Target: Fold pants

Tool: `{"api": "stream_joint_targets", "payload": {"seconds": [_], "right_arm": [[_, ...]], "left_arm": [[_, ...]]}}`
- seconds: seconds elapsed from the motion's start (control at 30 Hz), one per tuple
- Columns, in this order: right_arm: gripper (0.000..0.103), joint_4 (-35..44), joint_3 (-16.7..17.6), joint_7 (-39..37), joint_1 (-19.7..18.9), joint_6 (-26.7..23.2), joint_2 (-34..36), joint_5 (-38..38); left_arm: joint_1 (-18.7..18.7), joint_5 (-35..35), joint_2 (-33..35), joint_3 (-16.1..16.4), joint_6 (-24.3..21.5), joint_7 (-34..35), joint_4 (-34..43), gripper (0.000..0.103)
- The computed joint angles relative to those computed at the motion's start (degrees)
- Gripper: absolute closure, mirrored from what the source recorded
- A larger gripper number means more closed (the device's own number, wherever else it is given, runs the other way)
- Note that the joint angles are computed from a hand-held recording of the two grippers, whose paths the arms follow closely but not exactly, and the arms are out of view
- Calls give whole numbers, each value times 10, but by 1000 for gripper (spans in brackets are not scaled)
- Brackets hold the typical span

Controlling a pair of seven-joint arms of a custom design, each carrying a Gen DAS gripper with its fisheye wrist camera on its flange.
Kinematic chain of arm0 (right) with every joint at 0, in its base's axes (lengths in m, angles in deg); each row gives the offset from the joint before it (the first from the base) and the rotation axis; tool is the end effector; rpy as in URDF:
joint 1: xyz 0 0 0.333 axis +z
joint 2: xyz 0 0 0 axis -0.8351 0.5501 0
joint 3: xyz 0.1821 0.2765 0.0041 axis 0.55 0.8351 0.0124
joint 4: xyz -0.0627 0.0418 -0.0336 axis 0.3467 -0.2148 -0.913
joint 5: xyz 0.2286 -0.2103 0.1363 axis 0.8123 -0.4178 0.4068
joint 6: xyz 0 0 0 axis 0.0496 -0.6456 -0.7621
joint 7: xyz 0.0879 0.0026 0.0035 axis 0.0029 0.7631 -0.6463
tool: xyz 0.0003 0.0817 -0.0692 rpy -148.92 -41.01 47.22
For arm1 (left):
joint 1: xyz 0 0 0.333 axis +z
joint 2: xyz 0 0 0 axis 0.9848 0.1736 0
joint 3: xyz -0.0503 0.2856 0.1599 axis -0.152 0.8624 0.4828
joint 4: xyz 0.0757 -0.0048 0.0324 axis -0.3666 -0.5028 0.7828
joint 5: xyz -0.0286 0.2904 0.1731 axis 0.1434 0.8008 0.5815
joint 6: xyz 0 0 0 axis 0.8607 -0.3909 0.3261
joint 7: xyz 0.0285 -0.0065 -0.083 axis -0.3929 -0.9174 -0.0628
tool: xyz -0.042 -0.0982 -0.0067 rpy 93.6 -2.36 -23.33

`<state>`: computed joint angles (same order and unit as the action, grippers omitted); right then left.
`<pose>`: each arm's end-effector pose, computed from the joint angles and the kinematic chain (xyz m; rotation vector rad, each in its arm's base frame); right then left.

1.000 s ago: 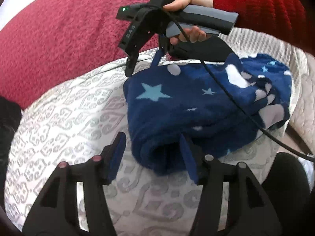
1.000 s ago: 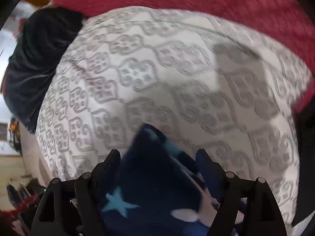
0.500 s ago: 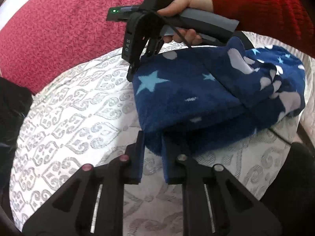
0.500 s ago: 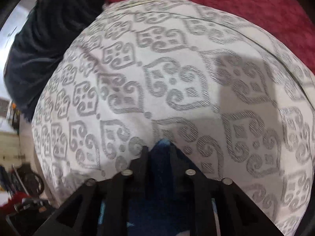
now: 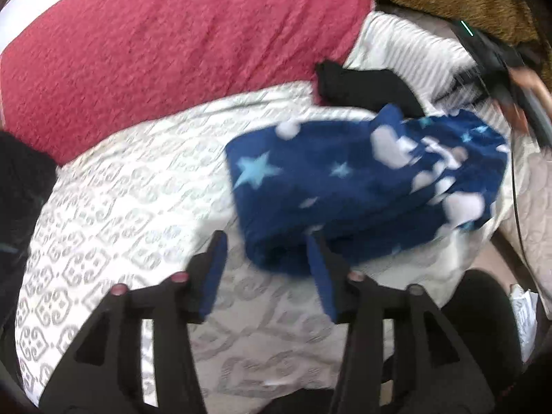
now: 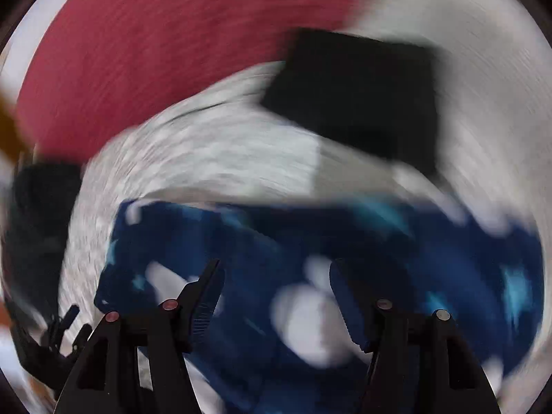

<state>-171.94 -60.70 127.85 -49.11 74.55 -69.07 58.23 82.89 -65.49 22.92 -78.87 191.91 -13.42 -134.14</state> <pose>0.6349 0.1464 0.5273 -2.0745 1.5238 0.0371 0.3223 -0.1033 0.5550 -1.7786 1.6614 -0.6362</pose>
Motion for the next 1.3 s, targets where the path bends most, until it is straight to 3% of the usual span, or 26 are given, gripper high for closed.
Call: {"api": "stream_joint_targets", "payload": {"seconds": [0.1, 0.2, 0.33, 0.43, 0.53, 0.57, 0.63, 0.8, 0.9, 1.03, 1.17, 1.23, 1.3], "right_arm": [[38, -146, -20, -13, -66, 53, -69, 125], [38, -251, -41, -75, -107, 69, -117, 246], [37, -320, -57, -158, -103, 78, -161, 314], [37, -345, -62, -204, -84, 78, -180, 330], [37, -346, -69, -233, -75, 77, -175, 356], [37, -344, -72, -236, -75, 73, -170, 368], [37, -343, -77, -241, -80, 67, -162, 389], [37, -340, -80, -265, -89, 55, -155, 412], [37, -331, -79, -267, -92, 48, -145, 423], [32, -329, -79, -256, -101, 56, -135, 463], [27, -330, -79, -261, -109, 63, -130, 531], [26, -321, -78, -254, -108, 72, -124, 536], [26, -305, -74, -236, -101, 94, -115, 517]], "left_arm": [[-6, 15, 45, -17, 9, 17, 50, 43], [-44, 5, 128, -13, 37, 46, 111, 43], [-105, -37, 252, -2, 37, 90, 209, 43], [-120, -14, 330, -13, -4, 75, 284, 43], [-148, -49, 386, 1, -45, 88, 338, 43], [-154, -73, 400, 5, -57, 90, 350, 51], [-160, -140, 402, 10, -53, 112, 344, 80], [-174, -273, 341, 19, 1, 165, 272, 83], [-176, -246, 326, 16, -1, 138, 262, 83], [-186, -261, 326, 20, -3, 136, 270, 77], [-189, -265, 328, 20, 12, 142, 277, 44], [-185, -243, 337, 18, 14, 126, 286, 43], [-188, -266, 353, 22, 10, 147, 297, 43]]}}
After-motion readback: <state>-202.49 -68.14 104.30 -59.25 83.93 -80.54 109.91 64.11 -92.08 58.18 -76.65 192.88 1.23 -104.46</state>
